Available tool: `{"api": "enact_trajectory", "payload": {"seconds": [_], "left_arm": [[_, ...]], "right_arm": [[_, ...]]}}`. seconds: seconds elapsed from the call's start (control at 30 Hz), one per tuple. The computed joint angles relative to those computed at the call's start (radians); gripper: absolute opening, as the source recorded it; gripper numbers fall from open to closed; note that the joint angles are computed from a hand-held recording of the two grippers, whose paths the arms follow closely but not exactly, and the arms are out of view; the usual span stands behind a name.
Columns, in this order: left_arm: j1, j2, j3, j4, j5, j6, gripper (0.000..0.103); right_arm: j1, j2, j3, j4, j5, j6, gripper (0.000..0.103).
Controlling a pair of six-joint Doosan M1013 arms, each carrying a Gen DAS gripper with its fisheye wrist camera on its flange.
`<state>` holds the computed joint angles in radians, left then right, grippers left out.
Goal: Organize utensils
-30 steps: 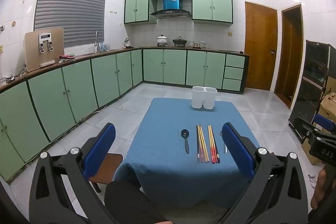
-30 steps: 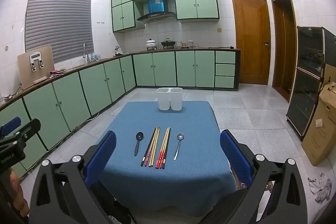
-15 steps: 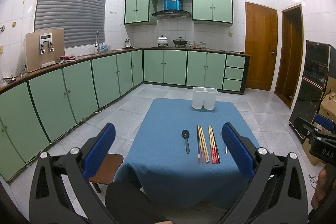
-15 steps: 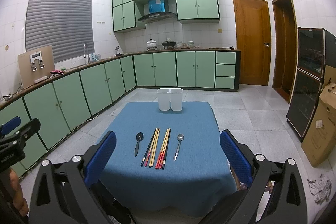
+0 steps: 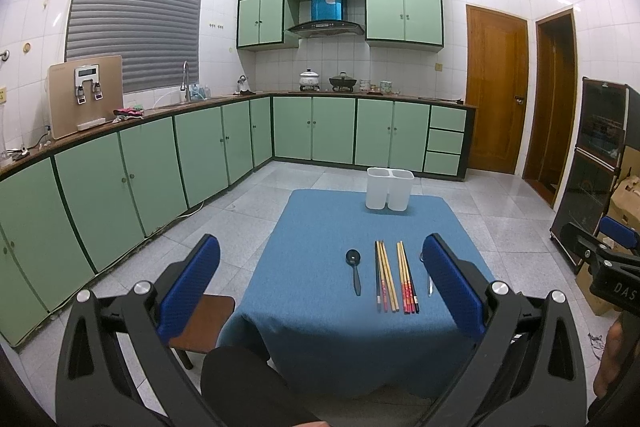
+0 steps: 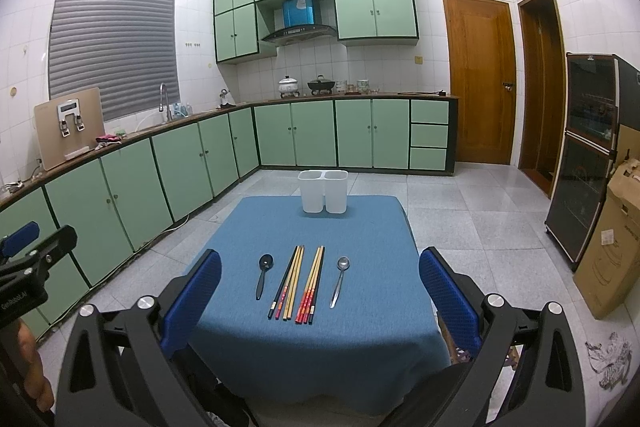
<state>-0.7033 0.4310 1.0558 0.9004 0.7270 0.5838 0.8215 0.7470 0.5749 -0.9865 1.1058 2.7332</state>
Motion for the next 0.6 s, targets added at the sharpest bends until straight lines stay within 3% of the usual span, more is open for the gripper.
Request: {"api": "enact_trajectory", "payload": {"seconds": [0.6], "left_arm": [[0.002, -0.002, 0.002, 0.004, -0.001, -0.001, 0.098]], "right_arm": [[0.0, 0.008, -0.017, 0.001, 0.006, -0.008, 0.097]]}}
